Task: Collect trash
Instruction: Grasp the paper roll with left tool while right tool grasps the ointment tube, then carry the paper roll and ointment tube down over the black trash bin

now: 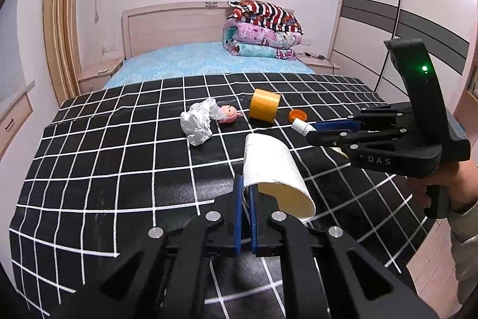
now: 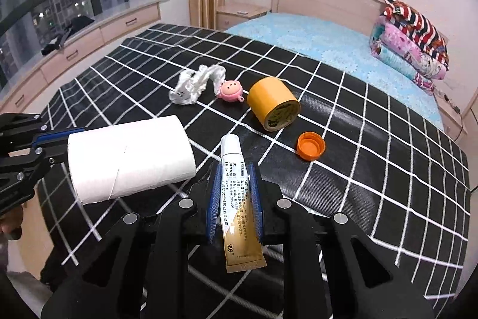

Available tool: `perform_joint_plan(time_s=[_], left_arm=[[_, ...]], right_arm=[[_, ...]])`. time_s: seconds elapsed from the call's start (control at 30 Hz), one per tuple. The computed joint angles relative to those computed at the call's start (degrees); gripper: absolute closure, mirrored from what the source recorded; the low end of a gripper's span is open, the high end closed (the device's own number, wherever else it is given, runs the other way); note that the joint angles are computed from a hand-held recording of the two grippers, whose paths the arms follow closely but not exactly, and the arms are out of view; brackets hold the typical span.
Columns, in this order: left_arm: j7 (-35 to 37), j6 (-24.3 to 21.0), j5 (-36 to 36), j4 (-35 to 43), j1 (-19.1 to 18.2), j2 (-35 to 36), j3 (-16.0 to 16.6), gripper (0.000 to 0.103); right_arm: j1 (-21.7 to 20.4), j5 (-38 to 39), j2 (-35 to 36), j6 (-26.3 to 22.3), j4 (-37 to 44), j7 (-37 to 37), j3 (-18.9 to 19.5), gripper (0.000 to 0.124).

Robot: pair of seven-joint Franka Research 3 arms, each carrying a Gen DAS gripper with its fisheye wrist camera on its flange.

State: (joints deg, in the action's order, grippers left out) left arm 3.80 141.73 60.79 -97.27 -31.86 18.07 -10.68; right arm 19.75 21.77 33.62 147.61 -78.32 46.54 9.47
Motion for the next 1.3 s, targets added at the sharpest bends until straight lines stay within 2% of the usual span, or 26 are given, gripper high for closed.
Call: perform_joint_plan(time_s=[0.4,0.7,0.97,1.3], left_arm=[[-2.4,-3.8,2.8,-3.4,-1.9,-4.7,-2.7,0.099],[-3.1,-5.8,3.6,-6.4,-2.9,-7.4,-5.4,0.099],[-3.9,-6.5,3.3,-9.3,-3.8,-9.5,-7.4,0.099],[-2.6,-4.2,-0.6,-12.4,-4.6,-9.4,-9.0,0.099]], right_arm=[[-2.5,8.1,-12.4,6.9,-16.5,-6.6,2.4,0.104],[-2.9,19.3,-22.0,10.4,-28.3,-15.1,3.1,0.104],[-0.7,30.2,-29.2,10.7,-37.3,-22.6,1.2,0.104],[2.6,37.4,-34.8,9.3,-45.4,-26.0,-1.5,0.104]])
